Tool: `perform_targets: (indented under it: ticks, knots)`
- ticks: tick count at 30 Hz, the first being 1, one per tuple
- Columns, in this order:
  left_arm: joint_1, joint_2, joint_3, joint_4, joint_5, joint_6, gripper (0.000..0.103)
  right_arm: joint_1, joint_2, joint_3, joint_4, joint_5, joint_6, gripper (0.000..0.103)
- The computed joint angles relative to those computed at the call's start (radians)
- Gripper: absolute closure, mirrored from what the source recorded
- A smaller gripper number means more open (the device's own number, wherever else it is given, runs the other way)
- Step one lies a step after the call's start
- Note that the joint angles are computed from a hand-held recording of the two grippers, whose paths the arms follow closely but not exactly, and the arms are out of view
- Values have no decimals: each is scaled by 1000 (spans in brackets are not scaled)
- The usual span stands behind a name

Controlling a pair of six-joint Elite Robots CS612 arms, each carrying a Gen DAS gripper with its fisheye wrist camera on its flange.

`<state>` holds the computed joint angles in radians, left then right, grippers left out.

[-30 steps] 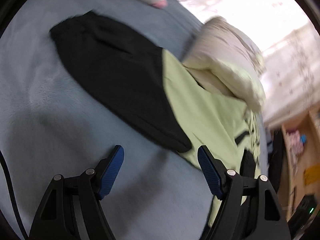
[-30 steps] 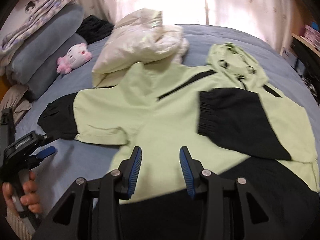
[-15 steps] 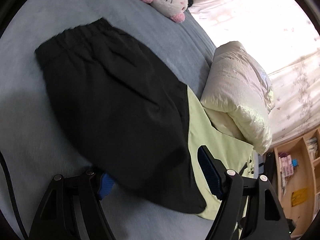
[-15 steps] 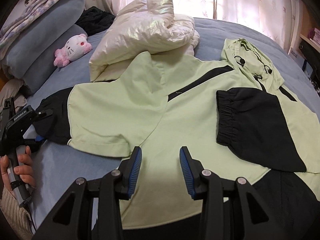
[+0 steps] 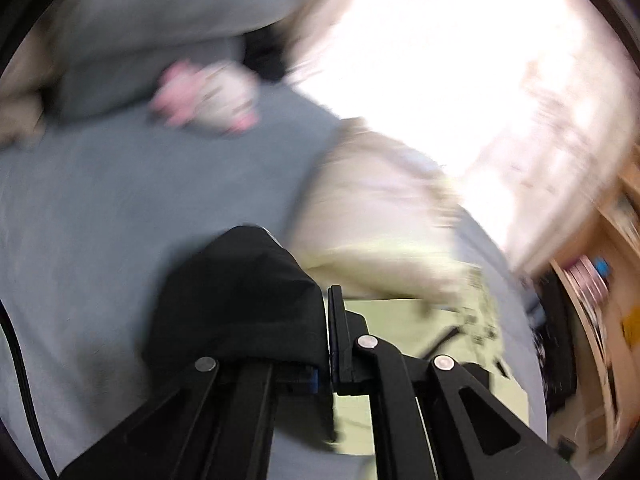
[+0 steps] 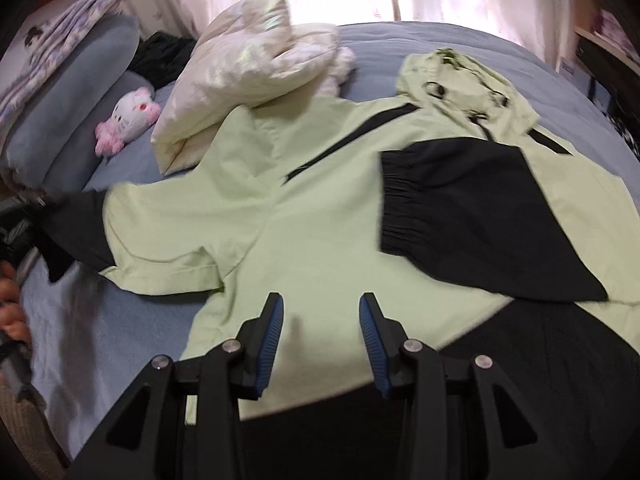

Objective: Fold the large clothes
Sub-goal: 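Fold the held sleeve across the jacket front and open the left tool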

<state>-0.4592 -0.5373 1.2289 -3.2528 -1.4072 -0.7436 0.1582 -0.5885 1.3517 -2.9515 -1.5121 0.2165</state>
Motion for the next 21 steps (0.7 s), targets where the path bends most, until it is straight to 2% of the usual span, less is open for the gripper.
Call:
perform_targets:
  ticks: [3,7,9,13,16,19,21]
  knots:
    - [-43,-20,-33,4,-14,112,101,-24,-30,56,-57,18,35,64]
    - [-102,-1,-125,67,-65,225,101,-65,-73,134,-132,16,94,64]
    - [-131,32,-191,124,-89,263,101,-86,-92,171,-162,8,123,64]
    - [-179,115,-321,279,-163,284,99,-131,-122,236,-203,-13,176,63]
    - [-206,177,-404,402,-213,322,91,-168,-141,285,-230,-18,218,63]
    - [-229,233,-495,567,-281,376,77,-193,-150,317,-241,-6,242,63]
    - [-238,244,-503,623,-298,386,61,-207,-153,332,-245,11,251,63]
